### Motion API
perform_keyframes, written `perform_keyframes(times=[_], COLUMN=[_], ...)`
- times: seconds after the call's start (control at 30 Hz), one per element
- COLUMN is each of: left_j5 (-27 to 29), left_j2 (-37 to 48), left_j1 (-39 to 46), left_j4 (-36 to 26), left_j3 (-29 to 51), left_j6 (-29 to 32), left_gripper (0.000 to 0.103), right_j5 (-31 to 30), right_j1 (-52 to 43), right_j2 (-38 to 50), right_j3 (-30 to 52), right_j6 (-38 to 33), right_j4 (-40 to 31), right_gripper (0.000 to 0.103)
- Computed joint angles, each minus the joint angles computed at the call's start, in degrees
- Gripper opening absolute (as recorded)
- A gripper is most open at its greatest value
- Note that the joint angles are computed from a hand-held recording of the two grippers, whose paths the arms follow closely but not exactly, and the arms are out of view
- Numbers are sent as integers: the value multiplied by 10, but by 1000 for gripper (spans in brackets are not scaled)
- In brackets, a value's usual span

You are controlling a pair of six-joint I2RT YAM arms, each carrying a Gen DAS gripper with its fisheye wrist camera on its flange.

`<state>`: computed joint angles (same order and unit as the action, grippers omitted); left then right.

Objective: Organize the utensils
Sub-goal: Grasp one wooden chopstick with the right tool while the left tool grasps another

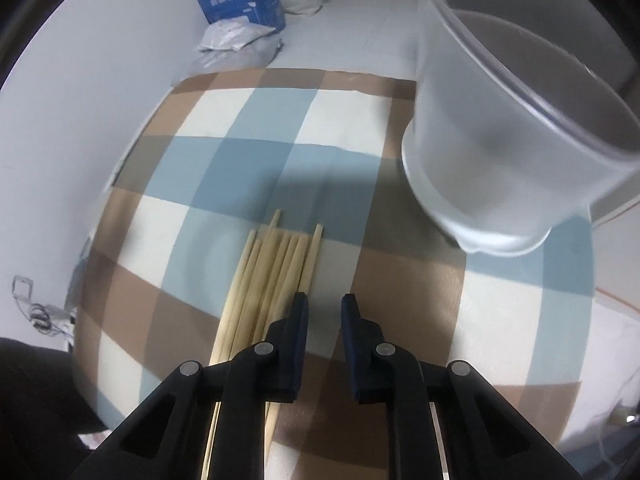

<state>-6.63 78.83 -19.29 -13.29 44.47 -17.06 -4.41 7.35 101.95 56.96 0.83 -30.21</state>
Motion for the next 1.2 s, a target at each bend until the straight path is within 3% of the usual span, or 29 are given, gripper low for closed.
perform_keyframes(times=[0.3, 0.5, 0.63, 0.77, 0.97, 1.2], left_j5=[26, 28, 60, 105, 81, 26], left_j2=[-10, 11, 58, 105, 157, 217], left_j1=[26, 33, 44, 28, -70, -133], left_j4=[-4, -8, -29, -57, -91, -146], left_j3=[-5, -1, 16, 35, 63, 106], left_j6=[7, 20, 25, 19, 18, 12], left_gripper=[102, 102, 102, 100, 96, 96], right_j5=[72, 64, 1, -63, -195, -319], right_j1=[51, 47, 11, -33, -150, -292], right_j2=[45, 30, -5, -104, -241, -279], right_j3=[51, 24, -3, -58, -148, -174], right_j6=[4, 2, 17, 21, 36, 34], right_j4=[-26, 18, 42, 65, 82, 76], right_gripper=[18, 5, 3, 3, 3, 3])
